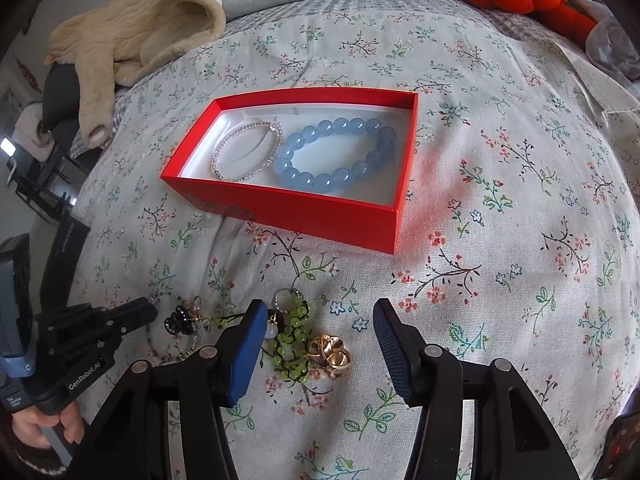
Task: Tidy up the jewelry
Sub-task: 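Lift the green beaded strand and lay it in the red box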
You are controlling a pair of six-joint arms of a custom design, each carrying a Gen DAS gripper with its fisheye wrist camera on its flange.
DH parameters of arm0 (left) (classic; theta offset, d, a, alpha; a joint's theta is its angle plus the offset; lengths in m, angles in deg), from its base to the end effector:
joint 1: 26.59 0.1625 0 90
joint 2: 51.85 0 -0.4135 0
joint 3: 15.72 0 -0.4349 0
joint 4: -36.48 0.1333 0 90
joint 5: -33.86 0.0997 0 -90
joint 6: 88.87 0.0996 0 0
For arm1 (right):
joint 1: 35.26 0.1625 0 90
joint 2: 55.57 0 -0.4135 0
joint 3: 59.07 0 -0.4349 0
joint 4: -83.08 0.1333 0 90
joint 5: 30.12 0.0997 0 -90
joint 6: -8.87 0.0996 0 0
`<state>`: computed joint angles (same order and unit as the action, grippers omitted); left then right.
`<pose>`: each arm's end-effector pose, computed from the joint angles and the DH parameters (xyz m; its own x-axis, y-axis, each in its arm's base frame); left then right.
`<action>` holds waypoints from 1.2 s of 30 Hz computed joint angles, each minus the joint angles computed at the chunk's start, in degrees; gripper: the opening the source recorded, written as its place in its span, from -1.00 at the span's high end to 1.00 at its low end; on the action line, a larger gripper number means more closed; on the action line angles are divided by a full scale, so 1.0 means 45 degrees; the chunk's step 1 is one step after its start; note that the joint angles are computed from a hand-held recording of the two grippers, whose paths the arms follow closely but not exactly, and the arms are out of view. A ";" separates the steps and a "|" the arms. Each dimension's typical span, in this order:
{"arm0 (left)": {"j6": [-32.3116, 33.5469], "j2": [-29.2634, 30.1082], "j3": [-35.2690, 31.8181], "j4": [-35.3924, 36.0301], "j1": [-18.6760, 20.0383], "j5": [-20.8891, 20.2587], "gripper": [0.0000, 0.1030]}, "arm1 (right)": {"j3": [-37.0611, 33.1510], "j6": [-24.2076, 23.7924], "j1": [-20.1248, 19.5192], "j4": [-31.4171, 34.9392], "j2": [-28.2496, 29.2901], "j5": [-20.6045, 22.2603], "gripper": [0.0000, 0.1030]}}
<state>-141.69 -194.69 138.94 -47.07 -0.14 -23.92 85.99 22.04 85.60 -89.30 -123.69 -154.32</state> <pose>-0.0642 -0.2401 0.2119 -0.8147 0.1657 -0.5557 0.3328 0.9184 -0.2139 0.2507 -0.2689 0.0500 -0.8343 -0.1738 0.5232 -0.3292 0.9183 -0.2198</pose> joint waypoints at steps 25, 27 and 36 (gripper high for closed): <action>-0.0969 -0.0516 -0.0277 0.0438 -0.0885 0.0532 0.92 | 0.0166 -0.0081 0.0367 0.0126 -0.0637 0.0671 0.81; -0.1073 -0.0589 -0.0334 0.0421 -0.1025 0.0608 0.92 | 0.0234 -0.0069 0.0451 0.0069 -0.0876 0.0754 0.81; -0.1194 -0.0823 -0.0470 0.0102 -0.1598 0.0864 0.93 | 0.0407 -0.0116 0.0666 -0.0361 -0.1645 0.0960 0.81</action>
